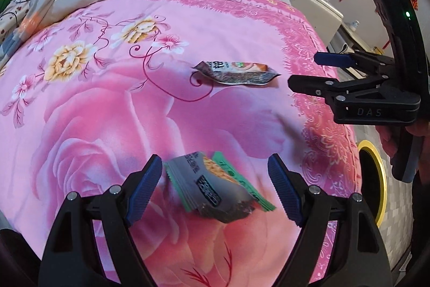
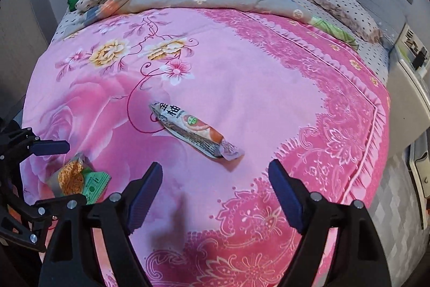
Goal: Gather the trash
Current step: 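Move both open tools back to the green packet and printed wrapper, then grasp the green snack packet with the left tool while the right tool grasps the printed wrapper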
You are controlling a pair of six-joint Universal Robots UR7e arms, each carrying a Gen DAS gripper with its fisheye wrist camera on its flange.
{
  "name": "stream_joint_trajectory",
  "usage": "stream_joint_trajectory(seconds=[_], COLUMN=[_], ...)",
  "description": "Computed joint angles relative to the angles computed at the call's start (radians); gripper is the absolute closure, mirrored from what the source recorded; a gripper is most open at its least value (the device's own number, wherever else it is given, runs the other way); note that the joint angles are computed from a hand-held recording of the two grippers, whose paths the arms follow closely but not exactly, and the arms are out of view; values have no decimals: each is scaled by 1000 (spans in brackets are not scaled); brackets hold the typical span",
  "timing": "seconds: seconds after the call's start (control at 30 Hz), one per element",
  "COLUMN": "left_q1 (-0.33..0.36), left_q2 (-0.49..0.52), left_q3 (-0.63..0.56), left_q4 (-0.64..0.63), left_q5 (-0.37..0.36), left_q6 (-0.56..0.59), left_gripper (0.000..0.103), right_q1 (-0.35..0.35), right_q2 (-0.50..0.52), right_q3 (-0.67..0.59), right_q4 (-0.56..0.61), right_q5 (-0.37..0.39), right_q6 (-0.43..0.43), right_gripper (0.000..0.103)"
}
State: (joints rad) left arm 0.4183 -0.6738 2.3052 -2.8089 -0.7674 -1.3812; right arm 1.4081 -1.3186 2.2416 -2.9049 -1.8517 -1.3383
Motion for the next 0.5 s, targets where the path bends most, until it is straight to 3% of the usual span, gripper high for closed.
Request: stream_joint_trajectory(seconds=[0.2,0.5], left_q1=[46,94], left_q2=[28,76], left_q3=[7,-27], left_q4=[-88,-126], left_q5=[-11,16], left_q6=[38,114], left_gripper=[26,30], right_q1=[44,65], right_q2=[108,227], right_q3=[-23,-87], right_q4=[-61,-50], right_q5=[-55,-92], right_q6=[-107,-97], right_gripper=[20,21])
